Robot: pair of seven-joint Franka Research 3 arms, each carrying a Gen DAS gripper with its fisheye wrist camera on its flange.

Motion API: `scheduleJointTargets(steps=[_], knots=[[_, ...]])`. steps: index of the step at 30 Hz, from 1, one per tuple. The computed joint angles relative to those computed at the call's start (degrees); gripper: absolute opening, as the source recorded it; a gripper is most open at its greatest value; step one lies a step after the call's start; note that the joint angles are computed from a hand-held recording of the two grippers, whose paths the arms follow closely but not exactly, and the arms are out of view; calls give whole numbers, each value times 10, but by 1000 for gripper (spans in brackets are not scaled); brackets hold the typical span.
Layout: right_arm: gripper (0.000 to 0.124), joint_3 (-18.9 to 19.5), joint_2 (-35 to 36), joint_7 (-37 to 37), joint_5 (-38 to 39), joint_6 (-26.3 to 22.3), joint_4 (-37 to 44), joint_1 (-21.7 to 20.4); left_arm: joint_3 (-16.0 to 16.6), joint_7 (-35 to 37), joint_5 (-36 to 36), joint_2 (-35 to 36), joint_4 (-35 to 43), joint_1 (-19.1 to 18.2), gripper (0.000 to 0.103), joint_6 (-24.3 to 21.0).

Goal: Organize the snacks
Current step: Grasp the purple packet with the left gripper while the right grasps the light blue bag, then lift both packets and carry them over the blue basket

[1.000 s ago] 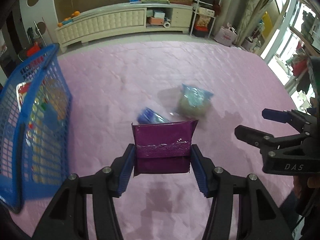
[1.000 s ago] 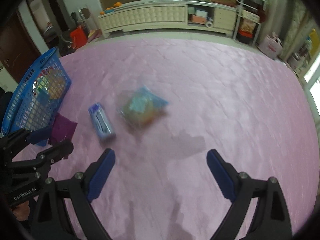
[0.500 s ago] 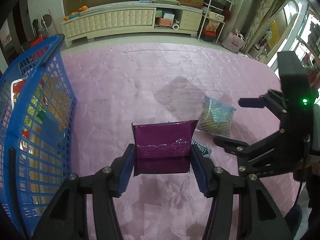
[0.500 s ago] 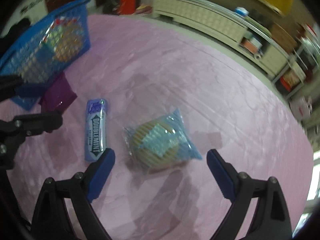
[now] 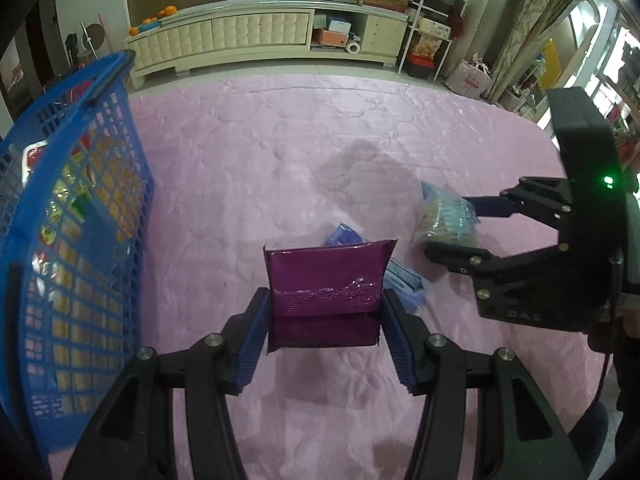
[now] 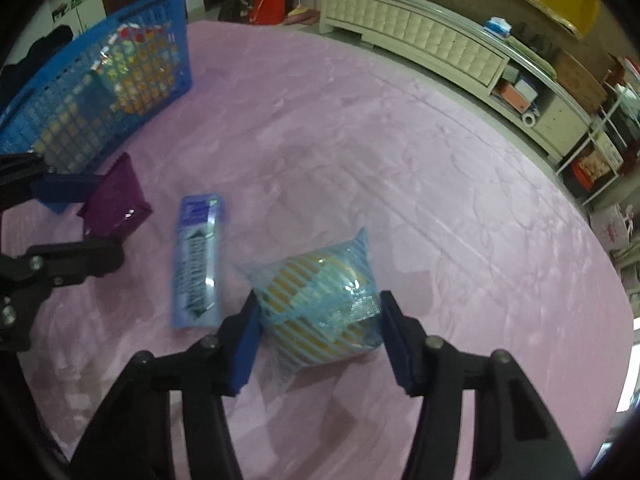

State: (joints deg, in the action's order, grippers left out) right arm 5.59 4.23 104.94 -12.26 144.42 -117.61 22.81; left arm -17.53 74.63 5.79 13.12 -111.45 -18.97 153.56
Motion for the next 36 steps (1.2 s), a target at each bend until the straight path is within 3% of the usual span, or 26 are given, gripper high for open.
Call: scheduleJointTargets(steps=[4,7,14,17,21,27,36], knots=[[60,15,-76,33,31,3,-54,3,-9,13,-18,-41,-32,1,52,5],[60,34,-136,69,34,-7,-83,-2,-20,61,-74,-84,-59,1,52,10],[60,81,-237,124,11,-77,-95,-24,-6,118,-146,-169,-101,-38,52,28],[60,96,-256,138,-6,-95,-85,-34,-2,90,-108,-195,-110,-44,52,29],[60,120,-252,175,-25,-111,-49,-37,18,101,-109,-240,-130,-61,52,33],[60,138,-213,200,-57,-105,15,-23,44,106,-79,-296,-160,-56,52,41],[60,122,-95,221,-98,-92,142,33,104,147,-79,-360,-189,-27,52,32]])
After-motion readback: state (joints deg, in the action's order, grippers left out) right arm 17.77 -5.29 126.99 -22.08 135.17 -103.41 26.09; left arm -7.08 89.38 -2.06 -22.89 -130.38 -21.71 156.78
